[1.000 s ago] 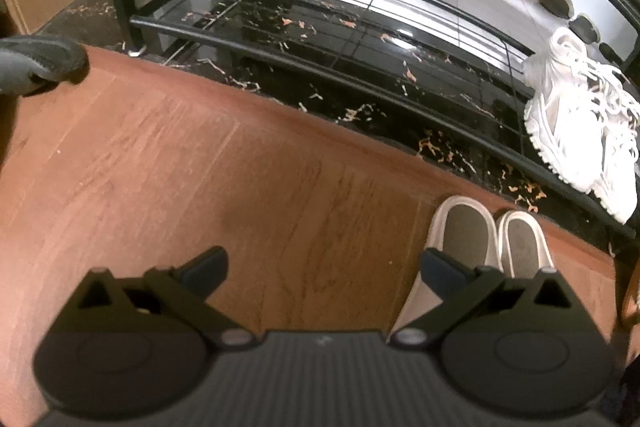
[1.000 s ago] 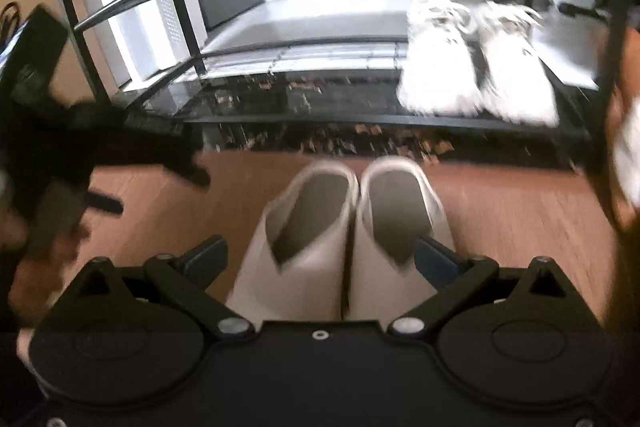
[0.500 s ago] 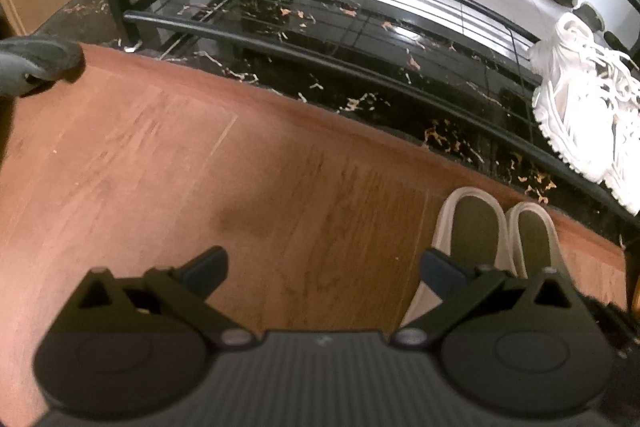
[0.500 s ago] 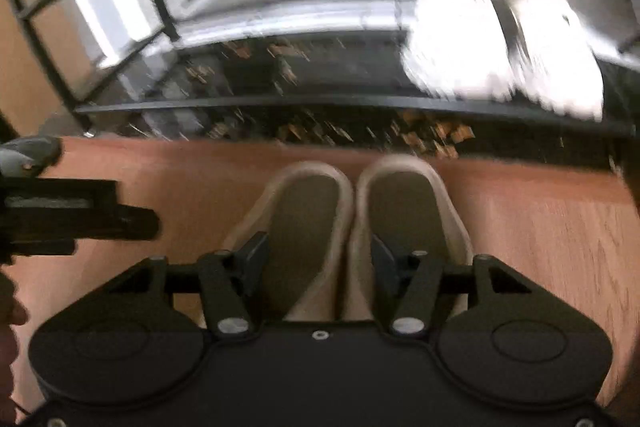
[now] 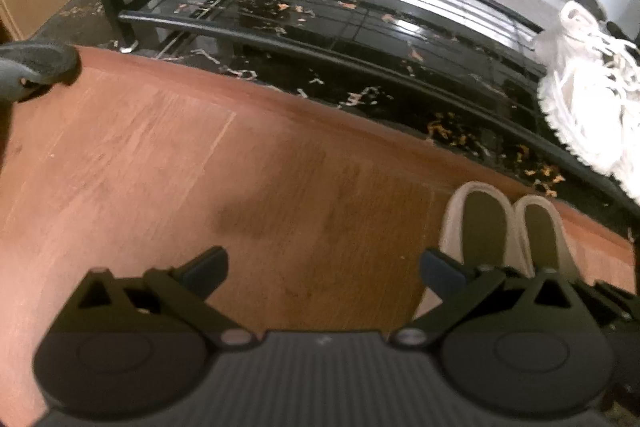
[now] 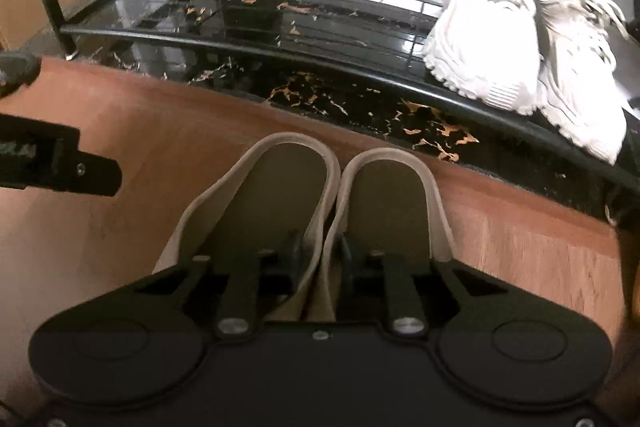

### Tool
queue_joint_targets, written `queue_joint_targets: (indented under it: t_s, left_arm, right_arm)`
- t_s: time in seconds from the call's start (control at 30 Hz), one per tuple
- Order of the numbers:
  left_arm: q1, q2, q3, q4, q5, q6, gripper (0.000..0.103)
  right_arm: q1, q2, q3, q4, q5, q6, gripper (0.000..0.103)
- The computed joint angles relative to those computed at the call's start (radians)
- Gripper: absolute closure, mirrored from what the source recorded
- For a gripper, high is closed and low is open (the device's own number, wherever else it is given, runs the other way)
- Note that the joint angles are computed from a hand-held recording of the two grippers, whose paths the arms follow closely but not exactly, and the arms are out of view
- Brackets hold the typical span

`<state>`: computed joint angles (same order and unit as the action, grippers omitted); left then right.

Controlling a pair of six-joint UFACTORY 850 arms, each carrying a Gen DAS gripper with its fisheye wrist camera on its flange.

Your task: Organize scattered shoes

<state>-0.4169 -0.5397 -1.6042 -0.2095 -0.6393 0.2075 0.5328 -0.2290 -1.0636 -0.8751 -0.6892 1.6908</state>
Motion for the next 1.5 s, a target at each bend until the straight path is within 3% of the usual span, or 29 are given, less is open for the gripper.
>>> queue_joint_targets:
  t_s: [0.07,0.2,0.33,0.37,0.4,0.47,0.6,0.67,0.73,0.9,0.93,1.03,1.13,1.27,1.37,1.43,1.5]
  left_arm:
    - [0.006,-0.004,-0.005,-0.013,-0.007,-0.011,0.001]
    - [0.003,-0.002,-0.004,-0.006,-0.005,-0.009,0.001]
    - [0.000,-0.003,-0.005,-0.005,-0.013,-0.001,0.001]
    - [0.001,-0.002,-0.005,-0.013,-0.012,0.002,0.001]
    - [0.002,-0.001,-0.006,-0.021,-0.011,0.006,0.001]
    - [0.003,0.001,-0.006,-0.032,-0.008,0.010,0.001]
    - [0.008,0.012,0.003,-0.061,0.014,0.029,0.001]
    - [0.010,0.009,0.000,-0.066,0.009,0.029,0.001]
    - [0.013,-0.003,-0.015,-0.068,-0.010,0.020,0.001]
    - [0.026,-0.007,-0.023,-0.115,-0.022,0.018,0.001]
    - [0.027,-0.006,-0.022,-0.117,-0.019,0.019,0.001]
    - [0.028,0.004,-0.012,-0.107,0.012,-0.003,0.001]
    - [0.030,-0.011,-0.028,-0.089,-0.005,-0.036,0.001]
    - [0.037,-0.038,-0.058,-0.086,-0.047,-0.069,0.001]
    - [0.035,-0.038,-0.058,-0.088,-0.038,-0.065,0.001]
    - [0.035,-0.033,-0.053,-0.096,-0.033,-0.053,0.001]
    - [0.034,-0.027,-0.047,-0.107,-0.028,-0.029,0.001]
  right_arm:
    - [0.023,0.019,0.021,-0.081,-0.011,0.098,0.093]
    - [0.027,0.050,0.046,-0.133,0.004,0.179,0.094]
    - [-0.017,0.076,0.051,-0.002,0.073,0.081,0.086]
    - [-0.032,0.080,0.048,0.050,0.092,0.043,0.075]
    - [-0.047,0.082,0.043,0.113,0.110,-0.018,0.070]
    - [-0.083,0.069,0.012,0.291,0.130,-0.224,0.071]
    - [-0.129,0.011,-0.071,0.548,0.065,-0.542,0.071]
    - [-0.127,-0.018,-0.108,0.563,0.021,-0.605,0.081]
    - [-0.100,-0.019,-0.108,0.476,0.003,-0.548,0.087]
    - [-0.015,0.031,-0.042,0.143,-0.006,-0.190,0.094]
    - [-0.005,0.041,-0.037,0.080,-0.013,-0.123,0.103]
    - [0.020,0.067,-0.027,-0.072,-0.050,0.037,0.103]
    - [-0.010,0.053,-0.057,-0.003,-0.061,-0.026,0.098]
    - [-0.096,0.105,-0.019,0.273,0.080,-0.162,0.092]
    - [-0.097,0.141,-0.003,0.356,0.062,-0.224,0.092]
    - [-0.071,0.163,0.011,0.327,0.033,-0.213,0.092]
    - [-0.022,0.185,0.037,0.227,0.001,-0.067,0.089]
